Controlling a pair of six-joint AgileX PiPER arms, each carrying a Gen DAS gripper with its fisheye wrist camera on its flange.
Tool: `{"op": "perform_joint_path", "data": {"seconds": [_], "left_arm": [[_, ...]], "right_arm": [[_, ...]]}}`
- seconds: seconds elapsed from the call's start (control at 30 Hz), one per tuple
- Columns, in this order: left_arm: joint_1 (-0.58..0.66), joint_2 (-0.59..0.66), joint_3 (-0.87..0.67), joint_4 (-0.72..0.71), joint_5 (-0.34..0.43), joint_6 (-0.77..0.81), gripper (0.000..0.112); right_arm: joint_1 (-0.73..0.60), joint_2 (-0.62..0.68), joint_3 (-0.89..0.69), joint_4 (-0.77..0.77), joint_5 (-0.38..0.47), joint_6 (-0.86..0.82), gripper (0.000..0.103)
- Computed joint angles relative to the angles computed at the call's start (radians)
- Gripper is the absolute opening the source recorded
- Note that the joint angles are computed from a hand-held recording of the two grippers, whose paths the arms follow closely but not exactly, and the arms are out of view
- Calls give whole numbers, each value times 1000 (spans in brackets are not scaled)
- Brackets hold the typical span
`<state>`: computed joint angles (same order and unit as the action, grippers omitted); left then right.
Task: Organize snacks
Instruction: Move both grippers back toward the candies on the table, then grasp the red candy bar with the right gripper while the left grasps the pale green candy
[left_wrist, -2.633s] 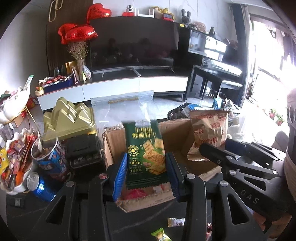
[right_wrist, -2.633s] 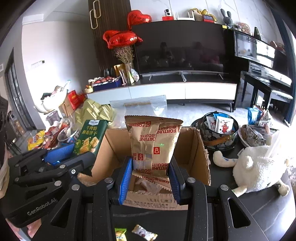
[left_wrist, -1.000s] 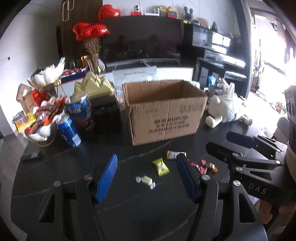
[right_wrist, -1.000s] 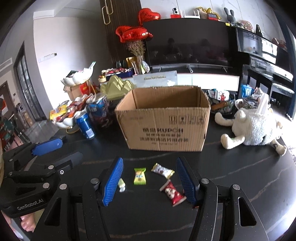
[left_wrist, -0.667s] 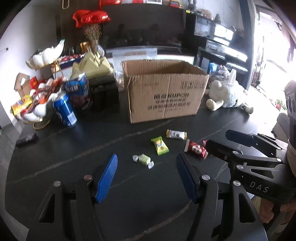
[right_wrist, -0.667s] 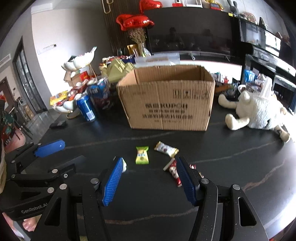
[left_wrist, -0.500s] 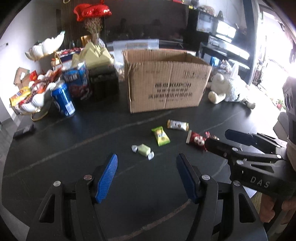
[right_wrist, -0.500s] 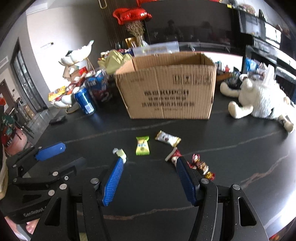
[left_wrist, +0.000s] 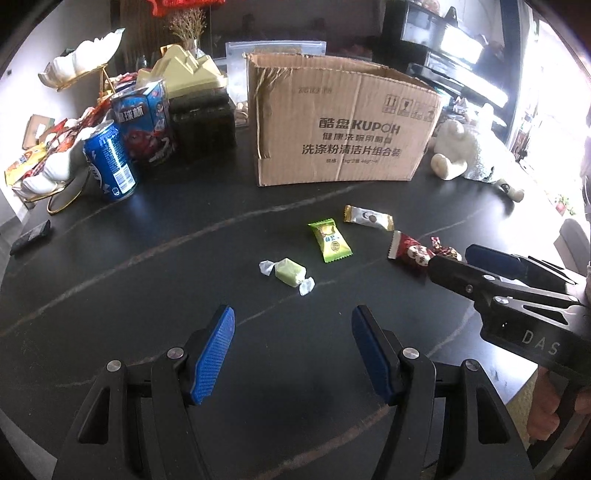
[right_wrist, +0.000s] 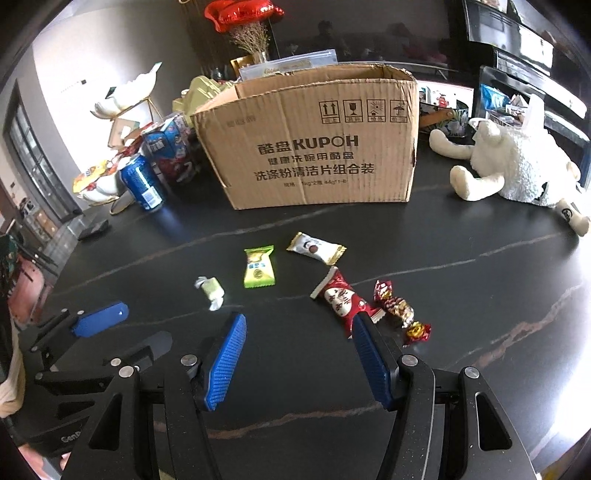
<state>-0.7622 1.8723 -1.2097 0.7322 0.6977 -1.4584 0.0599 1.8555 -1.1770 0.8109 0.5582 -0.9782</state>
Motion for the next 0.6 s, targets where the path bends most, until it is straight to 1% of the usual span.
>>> {"op": "perform_joint_path", "data": {"seconds": [0.13,0.23,0.47,0.6], "left_arm": [[31,27,-15,-11,-37,15,65],[56,54,-29,-34,-64,43,65],[96,112,-83,-45,-64,75,62],[112,147,-117,-42,-53,86,56]], "right_arm": [[3,54,-58,-23,17,41,61],[12,91,-97,-48,13,70,61],[26,162,-161,-105,7,122,61],[34,193,-182,-148,-16,146,61]]}}
